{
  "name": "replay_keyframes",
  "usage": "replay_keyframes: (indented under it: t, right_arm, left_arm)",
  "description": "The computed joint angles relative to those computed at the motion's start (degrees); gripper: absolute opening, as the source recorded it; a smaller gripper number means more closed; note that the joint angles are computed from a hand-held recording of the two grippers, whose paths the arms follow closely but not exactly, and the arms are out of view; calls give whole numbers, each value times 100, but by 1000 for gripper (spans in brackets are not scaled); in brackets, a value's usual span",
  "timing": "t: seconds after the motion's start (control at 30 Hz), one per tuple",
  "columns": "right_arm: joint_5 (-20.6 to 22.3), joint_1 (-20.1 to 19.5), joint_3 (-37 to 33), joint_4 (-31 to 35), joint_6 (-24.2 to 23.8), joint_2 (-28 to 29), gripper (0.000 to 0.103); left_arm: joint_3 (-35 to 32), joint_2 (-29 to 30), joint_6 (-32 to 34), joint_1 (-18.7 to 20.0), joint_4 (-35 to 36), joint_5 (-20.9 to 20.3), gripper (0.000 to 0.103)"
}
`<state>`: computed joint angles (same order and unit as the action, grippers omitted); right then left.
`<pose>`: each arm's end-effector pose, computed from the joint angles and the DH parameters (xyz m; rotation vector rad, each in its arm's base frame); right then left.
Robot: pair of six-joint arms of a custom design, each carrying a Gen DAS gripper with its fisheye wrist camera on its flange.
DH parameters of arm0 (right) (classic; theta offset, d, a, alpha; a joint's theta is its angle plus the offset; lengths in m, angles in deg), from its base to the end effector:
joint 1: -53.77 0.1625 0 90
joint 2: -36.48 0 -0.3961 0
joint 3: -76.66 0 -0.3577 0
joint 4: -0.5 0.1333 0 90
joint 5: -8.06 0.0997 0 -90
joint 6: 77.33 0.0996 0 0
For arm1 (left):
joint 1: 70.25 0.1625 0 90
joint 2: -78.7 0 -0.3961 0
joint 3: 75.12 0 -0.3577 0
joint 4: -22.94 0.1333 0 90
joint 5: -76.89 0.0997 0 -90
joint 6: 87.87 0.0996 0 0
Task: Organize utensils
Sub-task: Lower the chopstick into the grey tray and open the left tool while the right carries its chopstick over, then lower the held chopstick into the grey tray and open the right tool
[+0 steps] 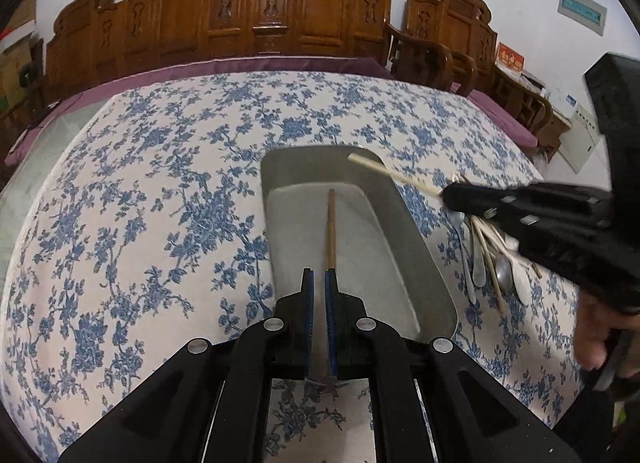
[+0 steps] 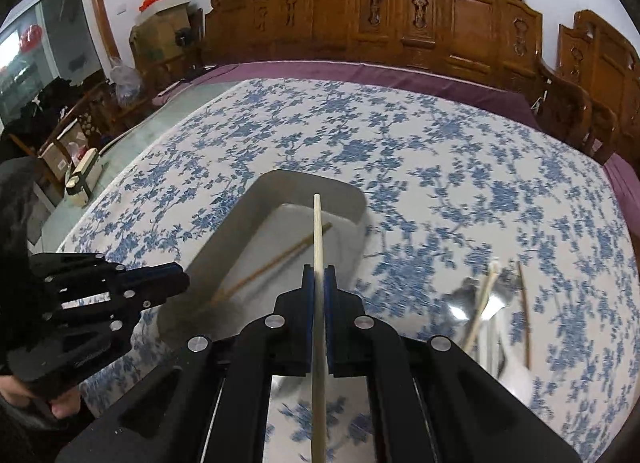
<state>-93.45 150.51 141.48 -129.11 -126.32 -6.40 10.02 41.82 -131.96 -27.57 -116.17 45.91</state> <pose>0.2003 -0.7282 0.2357 1.2828 -2.5213 0.3074 -0.3336 -0.6051 0.0835 0.0543 2.2652 -0.9297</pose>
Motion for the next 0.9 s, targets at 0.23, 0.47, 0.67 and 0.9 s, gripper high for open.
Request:
replay_keyframes:
  t: [0.23, 0.47, 0.67, 0.9]
  right_arm:
    - [-71, 83, 3, 61, 317, 231, 6]
    - [-305, 126, 113, 143, 363, 359, 6]
    - [-816, 138, 31, -241, 271, 573, 6]
    - [-900, 151, -151, -271, 287, 723, 6]
  left_arm:
    - [254, -245, 124, -22, -346, 132, 5]
    - [414, -413, 68, -15, -467, 218, 5]
    - [433, -443, 30, -6, -450, 222, 5]
    - [430, -449, -11, 4, -381, 232, 5]
